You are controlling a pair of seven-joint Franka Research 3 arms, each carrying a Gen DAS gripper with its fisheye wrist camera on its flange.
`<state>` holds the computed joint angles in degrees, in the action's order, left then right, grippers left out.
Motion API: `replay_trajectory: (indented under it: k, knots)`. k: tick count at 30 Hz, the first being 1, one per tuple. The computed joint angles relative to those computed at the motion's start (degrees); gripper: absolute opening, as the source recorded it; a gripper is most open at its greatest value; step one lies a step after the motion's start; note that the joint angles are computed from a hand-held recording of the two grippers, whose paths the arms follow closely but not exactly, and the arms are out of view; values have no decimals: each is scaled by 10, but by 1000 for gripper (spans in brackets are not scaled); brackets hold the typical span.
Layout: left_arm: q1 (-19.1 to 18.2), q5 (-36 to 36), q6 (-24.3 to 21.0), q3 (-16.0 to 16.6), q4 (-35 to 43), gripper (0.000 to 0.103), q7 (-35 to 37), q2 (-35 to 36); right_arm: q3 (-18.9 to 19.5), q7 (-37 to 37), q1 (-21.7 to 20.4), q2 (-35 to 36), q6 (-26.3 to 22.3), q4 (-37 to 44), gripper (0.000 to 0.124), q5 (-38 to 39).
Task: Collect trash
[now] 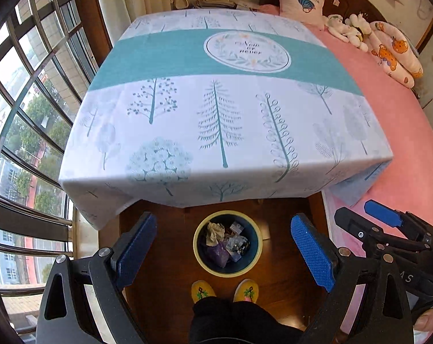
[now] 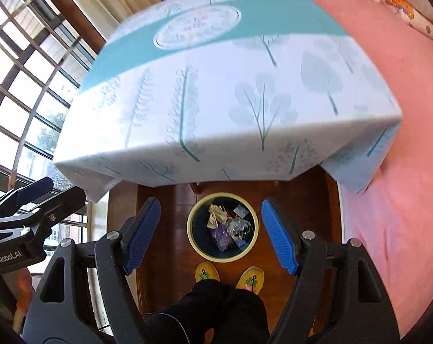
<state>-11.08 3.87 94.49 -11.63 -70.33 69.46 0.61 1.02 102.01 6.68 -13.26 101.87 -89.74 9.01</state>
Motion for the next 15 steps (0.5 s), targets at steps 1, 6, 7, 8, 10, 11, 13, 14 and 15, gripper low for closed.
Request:
replay_trajectory:
  k: [1,6,7,8,10,11,13,14,15]
  knots:
    - [-1,5,-6,-1,16,96,-1,5,0,-2,0,4,-6,18,71,-1]
    - [-14,39,-37,-7,116,96,-9,38,-5,-9,0,41,-38,132,71,0]
    - [-18,47,-44,-8,141,96,-13,48,-6,-10,1,51,-43,157,71,1]
    - [-21,53,-43,-8,146,96,-17,47,-5,-10,1,57,-45,176,71,0]
    - [-30,72,-52,-9,182,96,-26,60,-6,-11,3,77,-53,224,71,-1]
    - [-35,82,-58,-9,200,96,-29,66,-5,-8,5,81,-52,235,71,-3]
    - [-47,102,-71,-7,237,96,-38,82,-4,-5,7,97,-57,274,71,-5]
    - [-55,114,-82,-7,261,96,-43,92,-4,-2,9,109,-64,301,71,-6]
    - [-61,121,-89,-5,278,96,-47,99,-3,-1,11,118,-68,322,71,-10]
